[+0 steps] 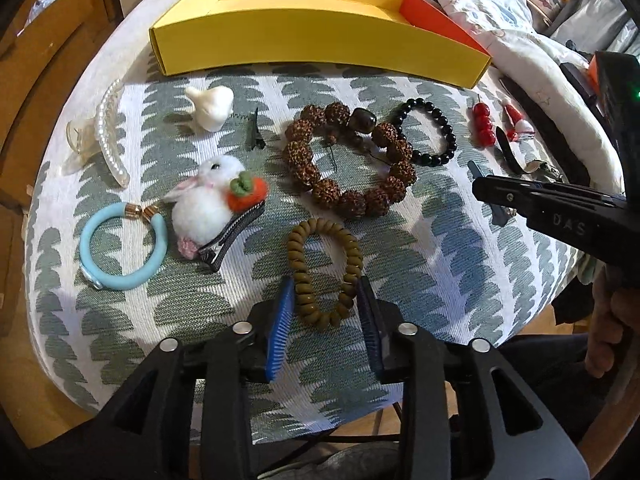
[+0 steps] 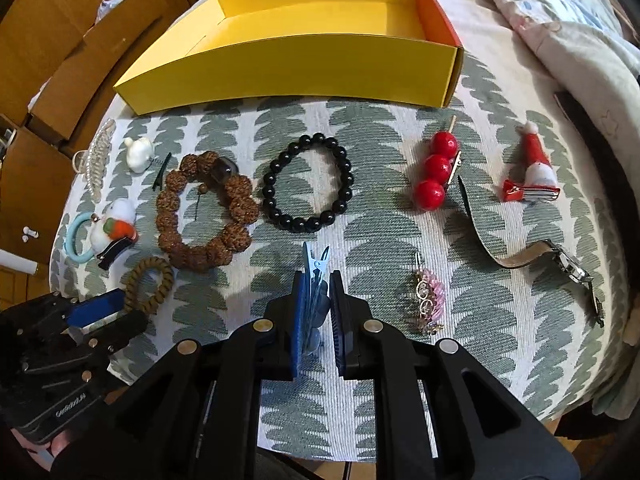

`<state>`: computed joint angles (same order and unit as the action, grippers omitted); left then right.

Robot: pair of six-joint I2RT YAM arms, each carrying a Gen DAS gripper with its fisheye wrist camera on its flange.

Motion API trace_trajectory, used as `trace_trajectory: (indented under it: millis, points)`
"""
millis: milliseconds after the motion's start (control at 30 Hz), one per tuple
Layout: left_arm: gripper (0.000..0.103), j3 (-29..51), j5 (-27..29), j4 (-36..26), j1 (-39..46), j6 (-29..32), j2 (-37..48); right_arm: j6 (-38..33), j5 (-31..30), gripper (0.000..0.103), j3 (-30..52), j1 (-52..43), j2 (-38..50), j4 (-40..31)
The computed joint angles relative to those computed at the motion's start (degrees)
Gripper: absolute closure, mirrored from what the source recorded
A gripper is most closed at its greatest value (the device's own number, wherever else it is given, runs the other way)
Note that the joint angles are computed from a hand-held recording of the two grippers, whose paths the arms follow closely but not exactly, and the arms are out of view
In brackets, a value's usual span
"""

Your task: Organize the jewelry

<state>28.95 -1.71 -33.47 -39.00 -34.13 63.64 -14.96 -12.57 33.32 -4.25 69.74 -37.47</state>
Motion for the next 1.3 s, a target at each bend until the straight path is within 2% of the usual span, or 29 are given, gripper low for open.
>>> trace_trajectory:
  millis: [267,400,567,667,733,767,800,867,900,967,1100,1200,1300]
  points:
    - [0.061,1.33,-0.1,-2.53,0.76,0.09,-2.7,-1.29,-1.49,0.083,0.74,-3.04,-1.32,-1.26]
    - [0.052,1.84,0.67,-3.53,1.83,0.98,-4.55,-2.74,-4.66,0.082,2.4,-6.72,-3.99,-3.79]
    - [0.05,2.4,1.84,-3.36,2.62,1.36,-3.94,-4.51,-6.52,0.082,3.73,-10.7,-5.92,-5.77]
    - [0.044,2.87,0.85,-4.18,2.2,1.17,-4.98,-5.56,-7.87,0.081,4.38,-12.6,-7.63,-6.99]
    - [0.032,3.43,-0.82,-5.06,1.35,1.09,-6.56,-7.01,-9.79,0.076,5.03,-14.54,-8.67,-8.37]
    - [0.029,3.71,-1.52,-5.1,1.03,1.01,-6.83,-7.16,-10.26,0.065,5.07,-15.14,-9.27,-8.57]
    - [0.022,4.11,-3.0,-5.68,0.34,0.92,-7.93,-7.4,-10.51,0.051,4.99,-15.89,-9.95,-8.66]
    - [0.014,4.98,-7.01,-6.58,-1.69,0.73,-9.55,-7.26,-9.69,0.039,4.76,-16.76,-12.17,-7.99]
    - [0.012,5.78,-10.71,-7.72,-3.44,0.02,-10.11,-7.21,-9.21,0.036,4.59,-16.98,-13.08,-7.64]
    - [0.011,7.3,-17.33,-10.2,-6.43,-2.26,-10.24,-7.51,-8.95,0.033,4.52,-17.68,-13.86,-7.45]
    - [0.006,7.95,-26.48,-12.85,-10.5,-6.89,-10.52,-6.77,-7.11,0.025,2.69,-17.95,-16.34,-6.09]
    - [0.006,7.17,-32.95,-14.41,-14.39,-11.6,-9.92,-6.26,-4.83,0.023,-0.22,-16.43,-20.36,-5.5]
    - [0.006,6.69,-38.94,-16.84,-18.43,-16.89,-6.93,-6.83,-6.13,0.022,-2.32,-16.8,-24.14,-6.91]
